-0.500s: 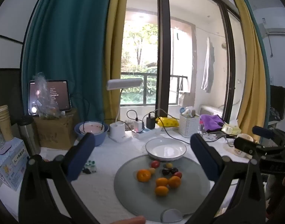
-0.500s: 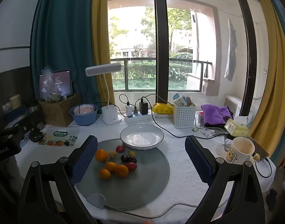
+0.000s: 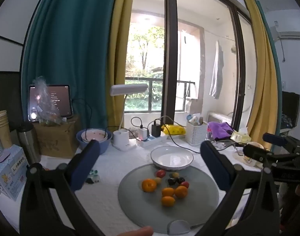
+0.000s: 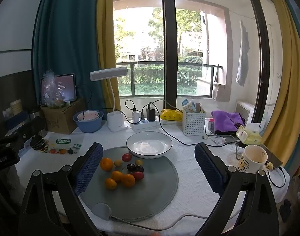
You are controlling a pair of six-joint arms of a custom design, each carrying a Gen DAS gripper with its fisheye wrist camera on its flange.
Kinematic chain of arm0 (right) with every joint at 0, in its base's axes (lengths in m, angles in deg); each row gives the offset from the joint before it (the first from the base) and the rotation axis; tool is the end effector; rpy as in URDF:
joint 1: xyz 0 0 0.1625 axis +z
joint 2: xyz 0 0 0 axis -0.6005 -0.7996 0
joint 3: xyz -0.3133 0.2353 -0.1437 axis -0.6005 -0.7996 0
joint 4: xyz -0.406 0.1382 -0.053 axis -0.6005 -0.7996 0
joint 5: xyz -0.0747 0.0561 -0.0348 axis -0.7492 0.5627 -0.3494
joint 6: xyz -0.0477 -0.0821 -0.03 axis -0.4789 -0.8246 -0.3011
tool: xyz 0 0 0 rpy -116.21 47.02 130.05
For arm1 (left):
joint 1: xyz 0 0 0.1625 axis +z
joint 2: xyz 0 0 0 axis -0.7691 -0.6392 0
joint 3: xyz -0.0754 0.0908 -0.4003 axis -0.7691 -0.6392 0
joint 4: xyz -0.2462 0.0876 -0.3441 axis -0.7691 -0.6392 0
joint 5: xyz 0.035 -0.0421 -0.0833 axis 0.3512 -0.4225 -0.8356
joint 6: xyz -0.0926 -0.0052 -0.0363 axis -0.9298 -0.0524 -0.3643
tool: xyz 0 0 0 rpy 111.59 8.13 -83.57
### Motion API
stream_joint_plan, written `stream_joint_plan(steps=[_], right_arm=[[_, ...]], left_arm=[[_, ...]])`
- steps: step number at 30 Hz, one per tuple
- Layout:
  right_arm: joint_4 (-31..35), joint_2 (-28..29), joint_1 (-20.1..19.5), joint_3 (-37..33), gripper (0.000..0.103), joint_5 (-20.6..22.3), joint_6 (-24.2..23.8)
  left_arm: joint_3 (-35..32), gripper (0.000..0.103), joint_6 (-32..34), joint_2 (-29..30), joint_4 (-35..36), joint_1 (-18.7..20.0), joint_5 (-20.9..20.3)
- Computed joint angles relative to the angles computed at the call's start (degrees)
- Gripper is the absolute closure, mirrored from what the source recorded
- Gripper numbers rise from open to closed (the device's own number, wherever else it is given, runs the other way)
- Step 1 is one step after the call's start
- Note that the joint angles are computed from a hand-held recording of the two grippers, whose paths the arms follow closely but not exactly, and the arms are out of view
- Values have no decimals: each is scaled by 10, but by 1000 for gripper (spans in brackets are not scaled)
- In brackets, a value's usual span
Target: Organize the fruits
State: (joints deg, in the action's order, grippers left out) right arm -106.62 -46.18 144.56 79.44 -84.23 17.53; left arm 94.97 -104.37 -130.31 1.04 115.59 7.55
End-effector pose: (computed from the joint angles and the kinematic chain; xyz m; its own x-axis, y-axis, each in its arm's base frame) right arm 0.3557 -0.7518 0.0989 -0.5820 -0.4883 0.6503 -0.8129 0.3279 -0.4813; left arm -0.1070 -0.7083 0.2624 -0.7326 -0.2220 -0.6434 0.6205 0.1706 -0.7654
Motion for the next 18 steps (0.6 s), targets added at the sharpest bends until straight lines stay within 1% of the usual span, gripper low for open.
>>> stream_joint_plan(steps=[5, 18], right_arm=[[0, 0, 0, 0, 6, 1, 1], [0, 0, 0, 0, 6, 1, 0]], left_arm=[[-6, 0, -5, 2, 12, -1, 0], [-3, 0, -6, 0, 12, -1, 3]])
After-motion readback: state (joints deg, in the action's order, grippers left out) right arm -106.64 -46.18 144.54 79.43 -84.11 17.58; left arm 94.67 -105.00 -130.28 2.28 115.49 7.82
